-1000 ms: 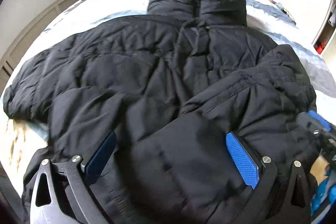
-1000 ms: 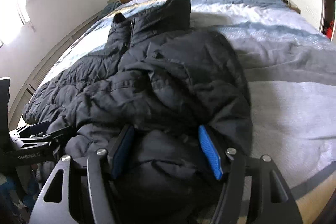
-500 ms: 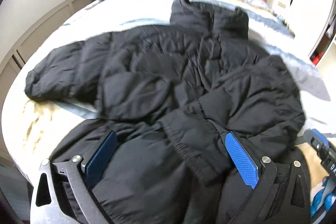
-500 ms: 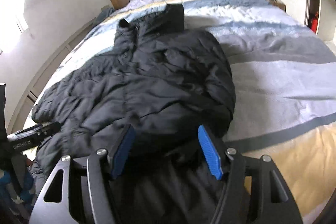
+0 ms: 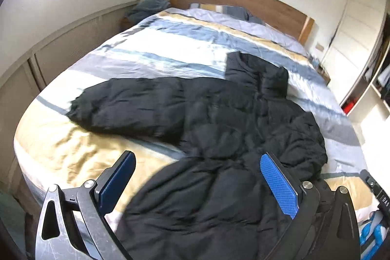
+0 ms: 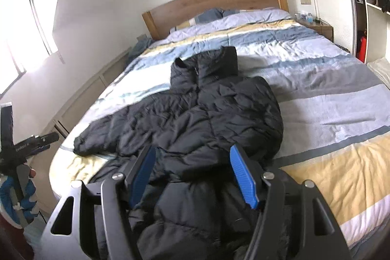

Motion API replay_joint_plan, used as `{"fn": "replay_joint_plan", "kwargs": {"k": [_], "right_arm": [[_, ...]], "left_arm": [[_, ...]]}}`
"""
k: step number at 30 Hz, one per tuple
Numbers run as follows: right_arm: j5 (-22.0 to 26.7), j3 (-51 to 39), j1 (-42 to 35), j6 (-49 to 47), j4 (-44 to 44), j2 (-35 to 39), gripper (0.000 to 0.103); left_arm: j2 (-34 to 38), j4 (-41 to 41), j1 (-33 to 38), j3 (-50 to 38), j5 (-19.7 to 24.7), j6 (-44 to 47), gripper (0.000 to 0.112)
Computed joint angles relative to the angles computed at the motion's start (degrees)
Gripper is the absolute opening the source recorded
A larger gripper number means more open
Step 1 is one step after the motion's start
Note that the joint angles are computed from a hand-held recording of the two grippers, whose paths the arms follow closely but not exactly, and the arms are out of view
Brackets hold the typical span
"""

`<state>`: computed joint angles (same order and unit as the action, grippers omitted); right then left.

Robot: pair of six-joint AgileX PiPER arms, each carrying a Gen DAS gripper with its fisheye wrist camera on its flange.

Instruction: Fold large clothes

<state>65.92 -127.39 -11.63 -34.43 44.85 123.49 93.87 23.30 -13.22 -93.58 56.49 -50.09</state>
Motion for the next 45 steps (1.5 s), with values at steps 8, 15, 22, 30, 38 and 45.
{"fn": "replay_joint_plan", "kwargs": {"k": [8, 15, 22, 30, 38, 45], "right_arm": [[-3.9, 3.6, 5.0, 4.3, -3.2, -3.5, 0.062], [-4.3, -0.5, 10.9, 10.9, -10.6, 0.3, 0.062], [-0.1, -12.4, 15.6, 18.1, -18.9, 7.5, 0.062], [0.3, -13.9, 15.2, 21.7, -23.8, 8.3, 0.062], [-3.2, -6.8, 13.7, 20.9, -23.6, 4.1, 0.062], [-7.2, 2.1, 13.0, 15.9, -19.4, -2.3, 0.062]], "left_arm": [[-10.2, -23.8, 29.7, 21.5, -13.3, 27.9, 0.101], [1.4, -48.1, 51.4, 21.6, -15.0, 54.3, 0.097], [20.4, -66.5, 57.2, 7.7, -9.6, 62.9, 0.088], [33.8, -70.8, 57.2, -6.5, -6.8, 55.9, 0.077], [32.5, -78.0, 58.1, -5.2, -5.9, 59.9, 0.014], [23.1, -73.3, 54.4, -1.7, -8.5, 60.2, 0.01]]}}
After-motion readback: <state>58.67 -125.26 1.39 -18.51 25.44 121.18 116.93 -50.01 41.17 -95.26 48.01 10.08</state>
